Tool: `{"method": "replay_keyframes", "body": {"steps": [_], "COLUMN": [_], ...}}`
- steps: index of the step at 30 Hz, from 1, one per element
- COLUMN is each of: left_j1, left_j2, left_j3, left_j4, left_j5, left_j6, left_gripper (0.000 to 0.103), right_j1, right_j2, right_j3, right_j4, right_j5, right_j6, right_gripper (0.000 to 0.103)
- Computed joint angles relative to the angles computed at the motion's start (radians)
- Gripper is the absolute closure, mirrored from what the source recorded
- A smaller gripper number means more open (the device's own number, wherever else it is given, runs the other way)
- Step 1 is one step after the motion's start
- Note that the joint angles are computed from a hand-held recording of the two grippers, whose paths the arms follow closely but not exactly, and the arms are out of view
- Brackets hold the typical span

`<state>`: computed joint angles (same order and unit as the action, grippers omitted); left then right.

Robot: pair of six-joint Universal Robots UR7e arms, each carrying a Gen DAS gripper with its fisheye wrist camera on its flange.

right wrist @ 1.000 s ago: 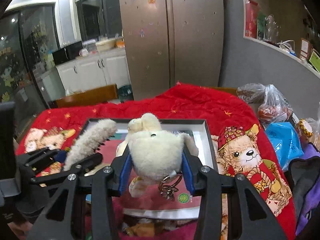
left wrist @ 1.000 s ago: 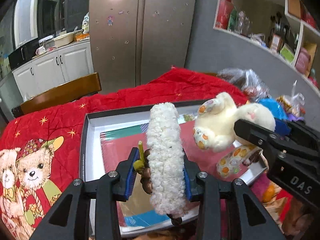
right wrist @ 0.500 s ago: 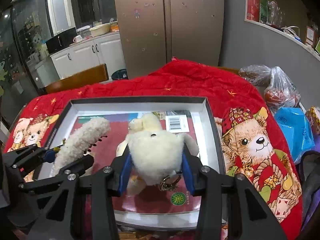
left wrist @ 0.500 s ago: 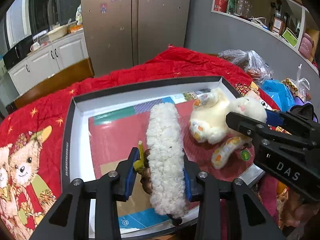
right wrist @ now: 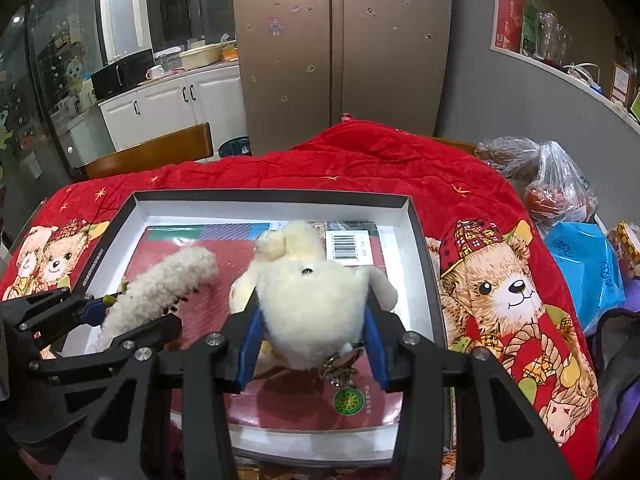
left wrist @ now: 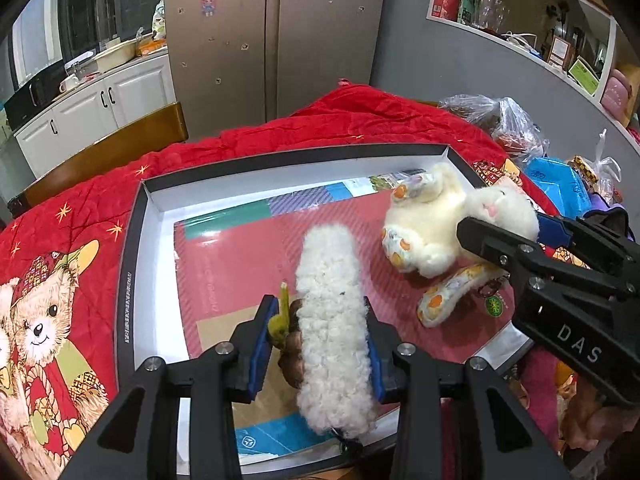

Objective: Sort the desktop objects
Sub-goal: 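Lower both items into the box and open both grippers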

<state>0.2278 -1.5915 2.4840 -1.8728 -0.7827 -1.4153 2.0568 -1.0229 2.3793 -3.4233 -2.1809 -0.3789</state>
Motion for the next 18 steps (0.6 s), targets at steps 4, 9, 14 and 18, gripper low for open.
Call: {"method": "replay_keyframes", "body": {"steps": [4, 9, 14, 18], "left_j1": [-0.003, -0.011, -0.055, -0.095], "left_j2": [0.016, 0.046, -0.019, -0.033], "left_j3": [-0.016, -0.055, -0.026, -0.041], "left_j4": [0.038, 0.15, 0.126, 0.223], "left_j5": [0.003, 0.011, 0.057, 0.1], "left_j6": [-0.017, -0.08, -0.075, -0.132], "left_gripper": [0.061, 0.052, 0.045, 0.045], "right_j1": [-0.003, 0.014, 0.07, 0.098], "right_j2": [-0.007, -0.016, -0.057, -0.085], "right_j3": [0.001, 0.021, 0.05, 0.05], "right_j4": [0.008, -0.084, -0.219, -0.215], "right_j5": [0.013, 0.064, 0.098, 0.088], "right_j6": [0.007, -0.035, -0.098, -0.097], "right_gripper": [0.056, 0.022, 0.0, 0.0]}}
